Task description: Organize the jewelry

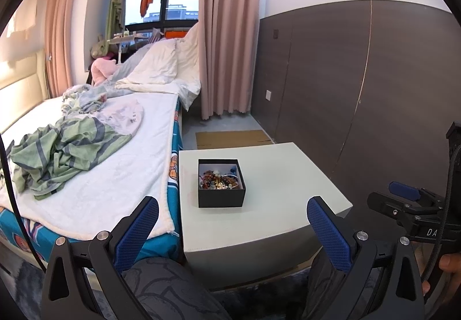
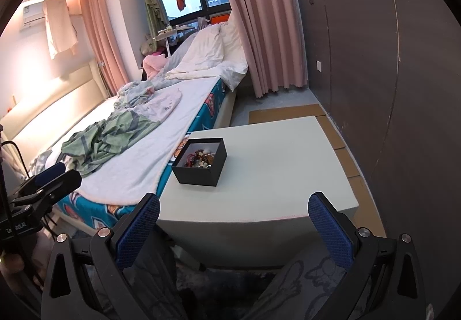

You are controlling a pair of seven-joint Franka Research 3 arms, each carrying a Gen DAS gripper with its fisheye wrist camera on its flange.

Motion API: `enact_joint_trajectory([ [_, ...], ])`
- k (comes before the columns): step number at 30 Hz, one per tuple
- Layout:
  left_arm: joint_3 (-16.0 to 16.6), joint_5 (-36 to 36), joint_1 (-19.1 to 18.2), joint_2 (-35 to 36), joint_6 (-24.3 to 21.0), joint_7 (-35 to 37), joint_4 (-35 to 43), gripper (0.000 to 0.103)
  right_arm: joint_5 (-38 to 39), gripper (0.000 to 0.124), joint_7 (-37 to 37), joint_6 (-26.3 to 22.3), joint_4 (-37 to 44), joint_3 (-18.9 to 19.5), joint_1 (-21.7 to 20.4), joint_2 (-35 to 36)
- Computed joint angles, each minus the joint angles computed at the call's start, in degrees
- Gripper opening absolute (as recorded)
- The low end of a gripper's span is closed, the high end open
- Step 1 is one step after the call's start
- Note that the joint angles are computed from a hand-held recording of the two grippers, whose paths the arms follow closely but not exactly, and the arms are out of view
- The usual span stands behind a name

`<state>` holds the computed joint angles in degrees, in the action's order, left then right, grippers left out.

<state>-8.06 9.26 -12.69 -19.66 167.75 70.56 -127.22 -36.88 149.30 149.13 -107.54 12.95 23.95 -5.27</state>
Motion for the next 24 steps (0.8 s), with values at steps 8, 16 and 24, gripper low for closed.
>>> enact_joint_trajectory([
  [8, 0.72, -1.07, -0.41, 0.03, -0.31, 0.86, -0.11, 0.103, -0.33, 0.103, 0.5, 0.01, 0.03, 0.02, 0.1, 0.1],
  [16, -0.41, 1.28, 1.45, 0.81, 0.1, -0.59, 0.35, 0.103, 0.15, 0.103, 0.31, -0.33, 0.21, 0.0, 0.3, 0.27],
  [24, 0.93, -0.31, 0.48, 2.19, 0.2, 1.28, 0.97, 0.103, 0.31, 0.103, 0.26, -1.57, 2.59, -0.53, 1.26, 2.65],
])
